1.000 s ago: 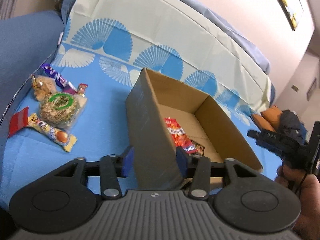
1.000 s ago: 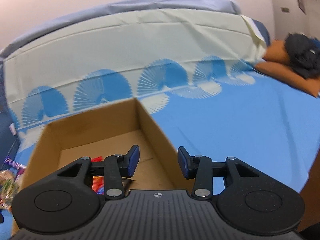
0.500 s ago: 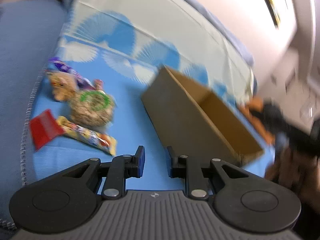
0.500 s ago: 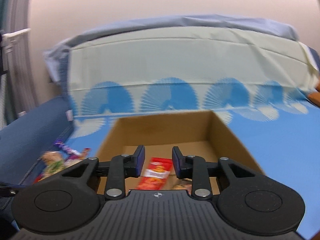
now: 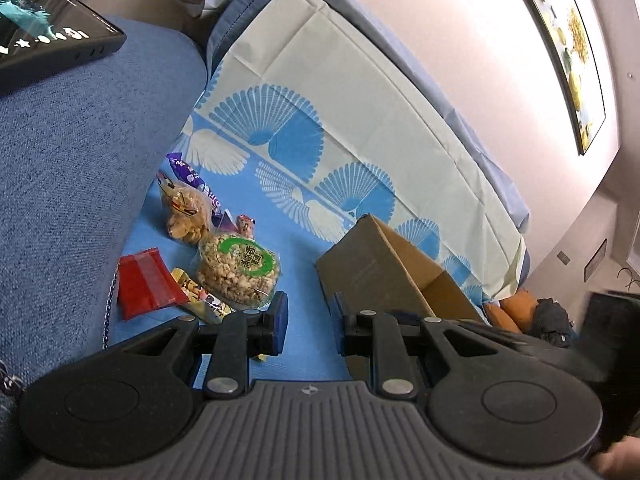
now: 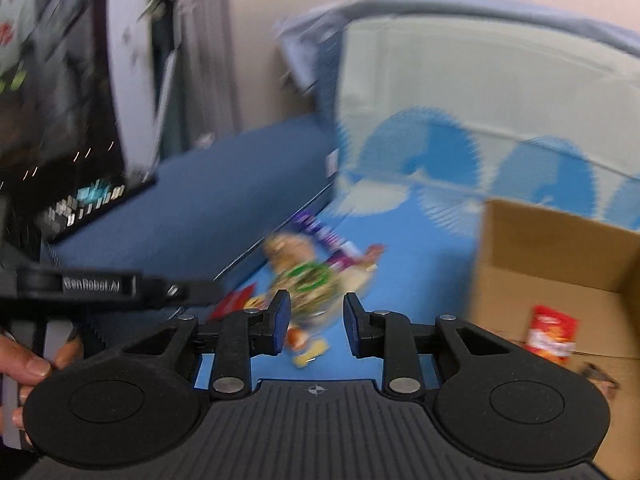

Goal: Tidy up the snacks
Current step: 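Withdraw both tools from the box back toward the snack pile, then grasp the yellow wafer stick with the right tool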

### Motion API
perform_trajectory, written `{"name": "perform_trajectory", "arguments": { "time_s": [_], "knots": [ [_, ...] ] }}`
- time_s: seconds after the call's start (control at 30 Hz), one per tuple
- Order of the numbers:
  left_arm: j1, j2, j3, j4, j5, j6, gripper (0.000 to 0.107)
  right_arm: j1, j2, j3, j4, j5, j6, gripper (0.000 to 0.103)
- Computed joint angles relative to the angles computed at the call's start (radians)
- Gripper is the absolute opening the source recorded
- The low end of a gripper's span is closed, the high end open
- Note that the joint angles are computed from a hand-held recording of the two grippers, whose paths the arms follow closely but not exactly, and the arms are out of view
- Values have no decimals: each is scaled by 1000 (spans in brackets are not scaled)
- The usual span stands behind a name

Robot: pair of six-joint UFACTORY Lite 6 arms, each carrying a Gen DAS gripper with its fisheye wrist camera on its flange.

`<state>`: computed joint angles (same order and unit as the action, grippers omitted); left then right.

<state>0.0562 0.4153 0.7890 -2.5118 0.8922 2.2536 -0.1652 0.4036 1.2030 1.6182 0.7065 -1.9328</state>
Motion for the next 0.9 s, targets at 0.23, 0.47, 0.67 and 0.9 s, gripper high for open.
{"name": "perform_trajectory", "arguments": {
  "time_s": [0.23, 0.47, 0.67, 0.9],
  "knots": [
    [-1, -4, -10, 3, 2, 8, 24, 212, 283, 258, -39, -227, 108, 66],
    [-3, 0, -12, -1, 8, 19, 26, 291, 432, 429, -315, -267, 294, 52],
    [0, -7, -22, 5, 14, 15, 26, 246, 344, 346, -401, -182, 356, 15],
    [5, -19, -26, 28, 2, -13, 26, 185, 79, 92, -551, -226, 421, 9]
  ]
}}
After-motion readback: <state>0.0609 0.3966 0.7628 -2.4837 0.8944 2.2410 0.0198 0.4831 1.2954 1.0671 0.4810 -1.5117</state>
